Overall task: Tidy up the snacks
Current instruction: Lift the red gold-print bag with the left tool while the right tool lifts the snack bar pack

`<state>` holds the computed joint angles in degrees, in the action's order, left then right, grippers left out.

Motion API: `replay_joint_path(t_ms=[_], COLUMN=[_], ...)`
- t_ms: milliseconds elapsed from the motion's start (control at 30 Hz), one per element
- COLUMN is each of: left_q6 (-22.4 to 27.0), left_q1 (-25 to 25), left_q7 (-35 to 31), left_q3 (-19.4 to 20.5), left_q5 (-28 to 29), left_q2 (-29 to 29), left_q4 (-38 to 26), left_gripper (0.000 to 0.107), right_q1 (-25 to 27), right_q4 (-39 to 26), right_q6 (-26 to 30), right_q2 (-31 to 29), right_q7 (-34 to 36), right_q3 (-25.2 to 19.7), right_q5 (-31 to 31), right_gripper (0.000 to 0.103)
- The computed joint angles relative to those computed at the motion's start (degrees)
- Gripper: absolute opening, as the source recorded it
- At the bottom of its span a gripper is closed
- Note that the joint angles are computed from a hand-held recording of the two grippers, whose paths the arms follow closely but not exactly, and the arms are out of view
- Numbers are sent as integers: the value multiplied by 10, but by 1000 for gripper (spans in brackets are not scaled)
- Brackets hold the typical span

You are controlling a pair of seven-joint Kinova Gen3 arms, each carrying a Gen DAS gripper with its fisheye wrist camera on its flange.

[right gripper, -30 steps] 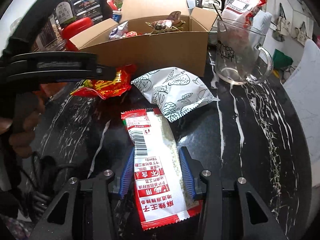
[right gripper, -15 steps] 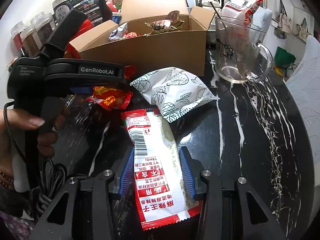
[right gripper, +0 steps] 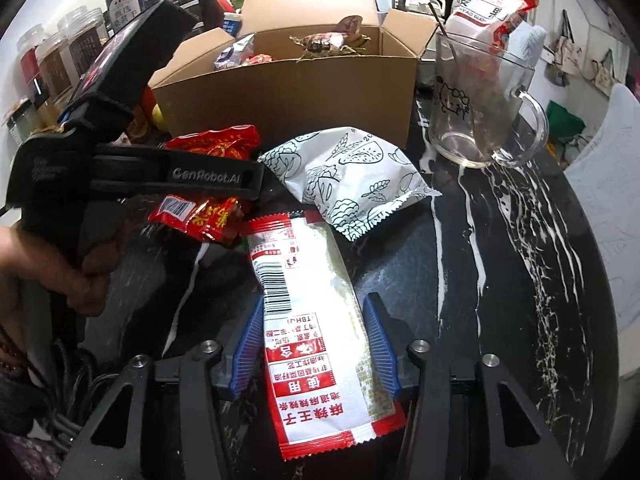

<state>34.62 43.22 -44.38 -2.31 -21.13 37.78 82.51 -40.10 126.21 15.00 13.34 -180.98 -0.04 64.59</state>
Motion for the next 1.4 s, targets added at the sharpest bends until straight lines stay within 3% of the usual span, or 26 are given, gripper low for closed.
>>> replay_joint_path(t_ms=[133, 267, 600, 767, 900, 1000, 1200, 1400], left_q6=[-15, -34, -71, -95, -81, -73, -82, -76], left_q1=[-3, -5, 22, 47, 74, 68, 76, 62], left_q7=[-7, -14, -3, 30, 57, 67, 89, 78], left_q3=[10, 19, 21, 0, -14, -6, -12, 3], left_q5=[6, 11, -3, -27, -60, -62, -80, -74], left_q2=[-22, -47, -96, -110, -106, -91, -90, -93], left_q4=[35, 78, 165, 194, 194, 178, 182, 182], left_gripper=[83, 83, 83, 84, 90, 103, 103, 103], right_q1=[-8, 5, 2, -8, -3, 3, -8, -24], right_q4=[12, 21, 35, 43, 42, 41, 44, 37], right_q6=[-8, 0, 74, 94, 93, 85, 90, 135], right_q2=[-5, -12, -35, -45, -44, -46, -42, -33], right_q7=[-62, -84, -59, -68, -62, -43, -54, -58], right_q3=[7, -17, -78, -93, -93, -93, -91, -101], right_q5=[53, 67, -7, -29, -45, -59, -40, -35], right_gripper=[46, 45, 45, 49, 57, 63, 74, 75])
